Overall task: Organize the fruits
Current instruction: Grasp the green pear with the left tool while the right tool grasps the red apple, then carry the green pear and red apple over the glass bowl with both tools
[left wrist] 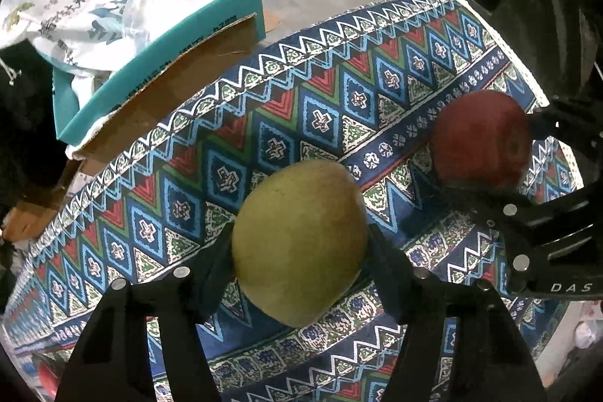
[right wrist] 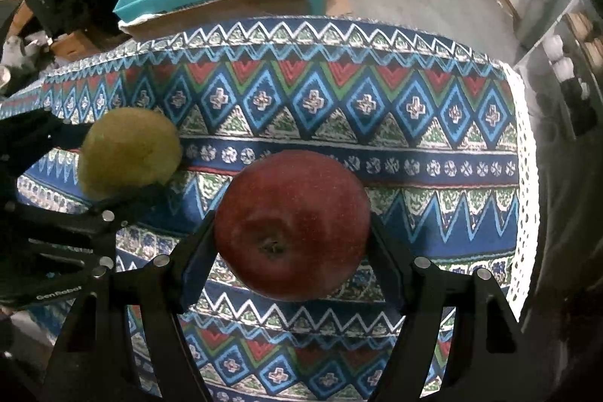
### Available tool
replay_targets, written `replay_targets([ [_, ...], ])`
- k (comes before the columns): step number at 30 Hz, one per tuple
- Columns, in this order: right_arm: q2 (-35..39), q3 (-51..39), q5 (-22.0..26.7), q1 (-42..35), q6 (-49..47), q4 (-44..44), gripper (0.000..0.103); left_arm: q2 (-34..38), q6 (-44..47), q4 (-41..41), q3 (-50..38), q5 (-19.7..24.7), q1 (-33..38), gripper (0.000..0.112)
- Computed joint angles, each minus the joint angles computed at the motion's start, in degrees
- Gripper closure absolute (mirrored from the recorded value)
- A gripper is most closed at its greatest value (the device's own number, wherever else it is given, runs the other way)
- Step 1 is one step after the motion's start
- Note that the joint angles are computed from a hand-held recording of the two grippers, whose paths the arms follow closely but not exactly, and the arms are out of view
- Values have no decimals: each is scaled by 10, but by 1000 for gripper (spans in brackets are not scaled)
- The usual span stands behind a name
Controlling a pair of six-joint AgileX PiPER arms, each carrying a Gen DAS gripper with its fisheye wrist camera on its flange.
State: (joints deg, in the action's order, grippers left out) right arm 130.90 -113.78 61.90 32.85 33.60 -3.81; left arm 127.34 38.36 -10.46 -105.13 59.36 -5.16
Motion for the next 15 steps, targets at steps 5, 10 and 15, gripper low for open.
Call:
replay_targets([
  [5, -9, 7, -8, 8, 6, -6, 29, -16, 14, -20, 29, -4, 20, 45],
  [10, -24, 18, -15, 20, 19, -15, 29, -62, 41, -44, 93, -31, 37, 45],
  [15, -16, -16, 5, 37, 27, -24, 29, -106, 66, -66, 134, -29, 55, 45],
])
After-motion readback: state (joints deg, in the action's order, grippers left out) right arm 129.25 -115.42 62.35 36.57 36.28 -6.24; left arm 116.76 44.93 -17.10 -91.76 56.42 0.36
